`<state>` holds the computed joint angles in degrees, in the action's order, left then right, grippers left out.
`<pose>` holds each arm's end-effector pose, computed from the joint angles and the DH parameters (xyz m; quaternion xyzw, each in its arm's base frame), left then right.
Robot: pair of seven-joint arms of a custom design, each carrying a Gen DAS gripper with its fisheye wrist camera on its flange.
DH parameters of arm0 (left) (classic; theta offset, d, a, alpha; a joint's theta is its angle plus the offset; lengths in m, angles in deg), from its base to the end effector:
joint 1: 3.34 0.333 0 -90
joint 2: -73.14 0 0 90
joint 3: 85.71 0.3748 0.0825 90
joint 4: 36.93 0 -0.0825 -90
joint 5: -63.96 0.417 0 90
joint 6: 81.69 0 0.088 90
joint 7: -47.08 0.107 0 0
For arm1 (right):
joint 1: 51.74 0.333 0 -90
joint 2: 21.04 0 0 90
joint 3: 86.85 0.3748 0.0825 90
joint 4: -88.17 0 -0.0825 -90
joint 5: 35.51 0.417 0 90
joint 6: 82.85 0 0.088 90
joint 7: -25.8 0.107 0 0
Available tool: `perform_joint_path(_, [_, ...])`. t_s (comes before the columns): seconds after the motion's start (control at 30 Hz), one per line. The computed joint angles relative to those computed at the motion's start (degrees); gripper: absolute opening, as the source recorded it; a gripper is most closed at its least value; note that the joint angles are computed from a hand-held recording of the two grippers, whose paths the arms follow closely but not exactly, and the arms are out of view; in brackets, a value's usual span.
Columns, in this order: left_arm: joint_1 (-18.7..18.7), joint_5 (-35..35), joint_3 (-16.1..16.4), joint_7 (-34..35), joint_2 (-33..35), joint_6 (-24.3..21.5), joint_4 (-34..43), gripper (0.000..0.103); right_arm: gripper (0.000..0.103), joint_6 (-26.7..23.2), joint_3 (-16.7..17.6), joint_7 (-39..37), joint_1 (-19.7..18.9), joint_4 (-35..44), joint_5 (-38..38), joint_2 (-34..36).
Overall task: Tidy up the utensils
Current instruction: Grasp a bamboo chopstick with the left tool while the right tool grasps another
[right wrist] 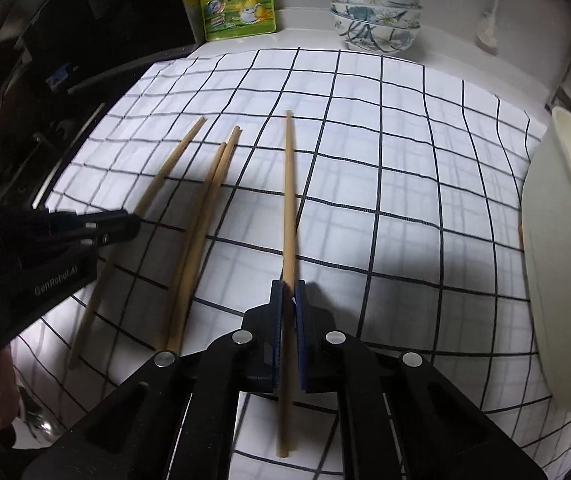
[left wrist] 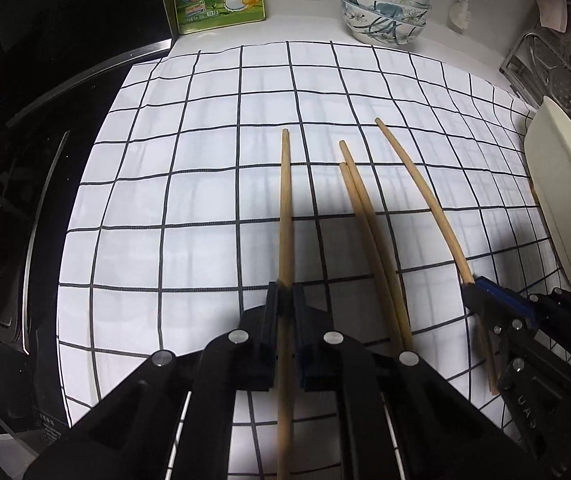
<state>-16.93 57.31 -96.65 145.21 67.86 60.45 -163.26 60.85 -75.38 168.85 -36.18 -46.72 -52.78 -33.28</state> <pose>0.5162 -0.2378 0.5002 -0.5039 0.8436 -0.1667 0.0814 0.4583 0.2412 0.4903 -0.6026 0.7674 -0.1449 0.1642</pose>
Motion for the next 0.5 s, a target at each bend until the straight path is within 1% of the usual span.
perform_joint_path(0.23, [-0.38, -2.26, 0.74, 3.7, -2.03, -1.6, 0.58, 0.008, 0.006, 0.33, 0.32, 2.09, -0.52, 0.1, 1.15, -2.3])
perform_joint_path(0.33, [-0.8, -2.96, 0.68, 4.87, -2.66, -2.13, 1.6, 0.008, 0.006, 0.14, 1.03, 3.66, -1.54, 0.34, -0.01, -4.21])
perform_joint_path(0.5, [-2.17, -4.95, 0.34, 7.37, -2.82, -1.92, 4.2, 0.008, 0.006, -1.53, 2.38, 6.27, -3.97, -0.03, -2.34, -8.85])
